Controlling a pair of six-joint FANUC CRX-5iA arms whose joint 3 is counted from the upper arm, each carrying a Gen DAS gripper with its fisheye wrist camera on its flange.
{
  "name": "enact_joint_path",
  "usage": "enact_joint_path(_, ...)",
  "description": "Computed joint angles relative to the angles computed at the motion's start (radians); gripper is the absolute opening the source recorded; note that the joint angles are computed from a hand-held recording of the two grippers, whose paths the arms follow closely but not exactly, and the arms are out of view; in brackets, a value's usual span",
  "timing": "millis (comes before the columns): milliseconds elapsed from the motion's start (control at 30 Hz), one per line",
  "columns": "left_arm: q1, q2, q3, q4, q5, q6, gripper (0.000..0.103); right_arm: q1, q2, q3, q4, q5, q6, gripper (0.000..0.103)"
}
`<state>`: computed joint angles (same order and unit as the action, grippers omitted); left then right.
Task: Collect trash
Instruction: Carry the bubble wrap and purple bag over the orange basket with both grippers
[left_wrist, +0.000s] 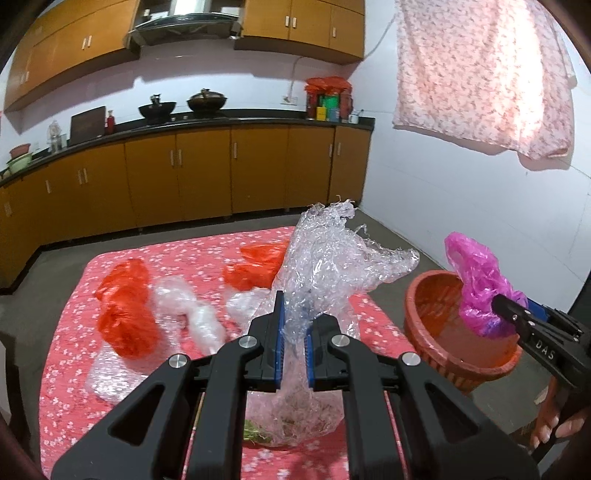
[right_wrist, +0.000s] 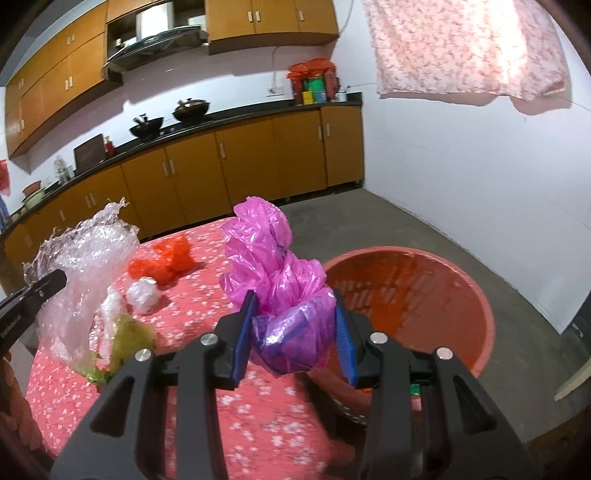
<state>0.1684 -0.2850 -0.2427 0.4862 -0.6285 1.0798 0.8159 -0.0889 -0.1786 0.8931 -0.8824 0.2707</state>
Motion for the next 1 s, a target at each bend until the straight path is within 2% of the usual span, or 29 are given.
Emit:
enact_joint_path(467, -0.113, 0.058, 0.05, -0.014, -0.006, 0.019, 0.009, -0.052, -0.06, -0.066, 0.012, -0.041, -0.054, 0.039)
enact_joint_path(1000, -0.271, 0.215, 0.149, 0.032, 0.009, -0.002, 0.009, -0.178, -0.068, -0.087, -0.007, -0.037, -0.096, 0.039)
